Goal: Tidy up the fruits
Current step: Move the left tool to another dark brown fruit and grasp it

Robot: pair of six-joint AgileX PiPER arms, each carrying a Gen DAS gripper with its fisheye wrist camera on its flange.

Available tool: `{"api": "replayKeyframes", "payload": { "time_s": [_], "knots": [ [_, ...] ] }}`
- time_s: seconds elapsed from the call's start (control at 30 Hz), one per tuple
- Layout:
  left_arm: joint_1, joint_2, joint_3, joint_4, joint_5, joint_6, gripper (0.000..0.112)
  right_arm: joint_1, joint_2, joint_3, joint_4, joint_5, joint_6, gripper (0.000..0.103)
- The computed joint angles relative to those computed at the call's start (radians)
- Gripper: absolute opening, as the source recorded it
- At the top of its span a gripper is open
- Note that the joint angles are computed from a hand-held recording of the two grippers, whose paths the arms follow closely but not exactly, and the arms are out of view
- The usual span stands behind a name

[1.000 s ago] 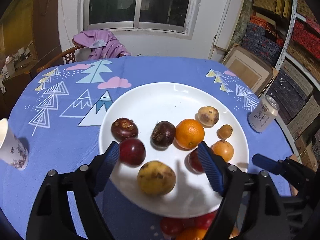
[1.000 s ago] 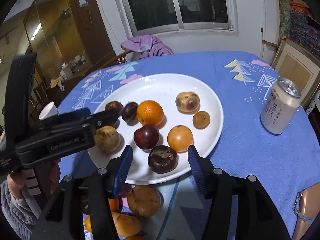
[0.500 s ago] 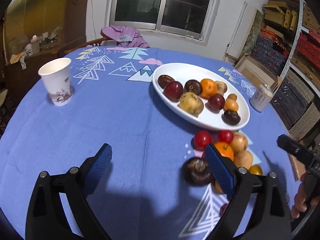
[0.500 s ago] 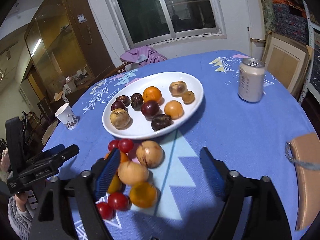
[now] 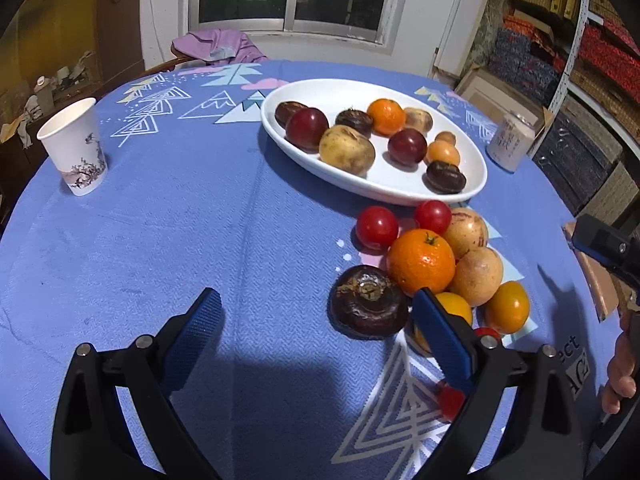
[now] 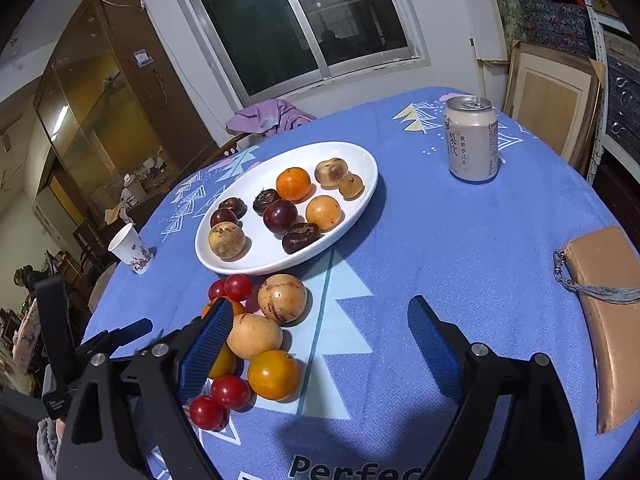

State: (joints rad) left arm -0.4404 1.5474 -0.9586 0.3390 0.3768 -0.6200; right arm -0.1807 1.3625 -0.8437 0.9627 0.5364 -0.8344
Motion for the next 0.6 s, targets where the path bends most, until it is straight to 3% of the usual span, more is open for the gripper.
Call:
{"api": "replayKeyframes", "payload": {
  "time_s": [0.13,0.33,0.47,0.53,0.6],
  "knots": [
    [-0.039,0.044,-0.035,0.113,0.058,-0.083,0.095,0.0,0.001,0.001,-0.005,-0.005,0.013,0.095],
    [-0.063,0.066,-0.044,0.244,0.067,-0.182,0.099,-0.002,-0.001,0.002,-0.005,-0.003,0.008,0.095],
    [-0.106,0.07,-0.027,0.54,0.166,-0.438,0.099,-0.008,0.002,0.004,-0.001,0.001,0.002,0.095],
    [-0.081,0.059,-0.006,0.551,0.171,-0.442,0.099,-0.015,0.001,0.004,0.007,0.008,-0.005,0.095],
    [-0.021,0.03,0.014,0.461,0.12,-0.386,0.099,-0.018,-0.005,0.009,0.017,0.006,-0.016,0.095]
  ]
}}
